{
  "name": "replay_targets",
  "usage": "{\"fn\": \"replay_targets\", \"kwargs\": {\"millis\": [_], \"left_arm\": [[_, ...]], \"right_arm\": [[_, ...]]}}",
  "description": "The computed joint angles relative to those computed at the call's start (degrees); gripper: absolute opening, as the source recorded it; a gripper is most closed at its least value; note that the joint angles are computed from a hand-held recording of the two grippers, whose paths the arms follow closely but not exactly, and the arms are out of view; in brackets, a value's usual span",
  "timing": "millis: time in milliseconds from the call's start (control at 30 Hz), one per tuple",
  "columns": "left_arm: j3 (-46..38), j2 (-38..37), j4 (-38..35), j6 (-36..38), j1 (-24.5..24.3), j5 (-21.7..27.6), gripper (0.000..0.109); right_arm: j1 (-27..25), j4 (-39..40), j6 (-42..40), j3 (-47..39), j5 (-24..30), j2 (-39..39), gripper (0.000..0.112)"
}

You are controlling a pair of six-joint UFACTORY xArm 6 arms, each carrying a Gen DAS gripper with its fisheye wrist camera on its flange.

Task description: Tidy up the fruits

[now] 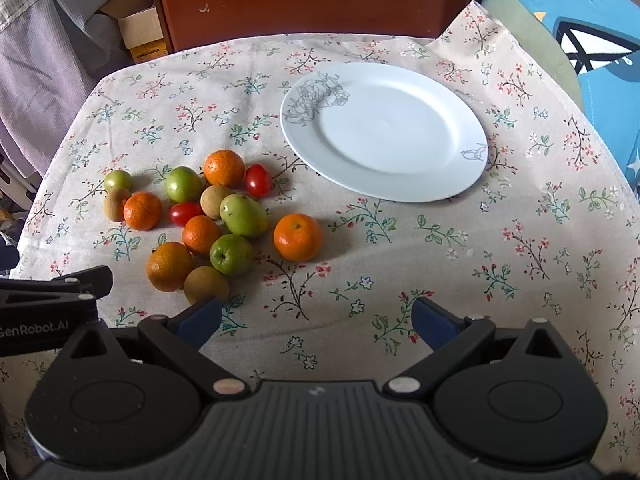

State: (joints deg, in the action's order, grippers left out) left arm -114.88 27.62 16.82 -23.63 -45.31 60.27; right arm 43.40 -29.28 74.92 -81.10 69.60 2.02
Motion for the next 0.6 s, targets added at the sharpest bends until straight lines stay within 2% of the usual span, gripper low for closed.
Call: {"fn": "replay_targets", "kwargs": {"millis": [400,533,600], "left_arm": [[0.79,-0.43,-0.66,-0.04,0.23,-1.1,0.103],[0.94,-0.8,-3.31,0.78,1.09,-2.64,0.103],[-0.49,-0.05,-4.21,1.5,1.5,-1.73,0.103]], "right_arm": [[-0.15,0.27,-0.05,0.75,-1.4,-0.56,0.097],[-0.66,-0.61,0.97,3.61,-4.68,-2.99,0.096],[-1.08,-1.15,1.64,5.48,-6.49,-4.61,0.093]]}}
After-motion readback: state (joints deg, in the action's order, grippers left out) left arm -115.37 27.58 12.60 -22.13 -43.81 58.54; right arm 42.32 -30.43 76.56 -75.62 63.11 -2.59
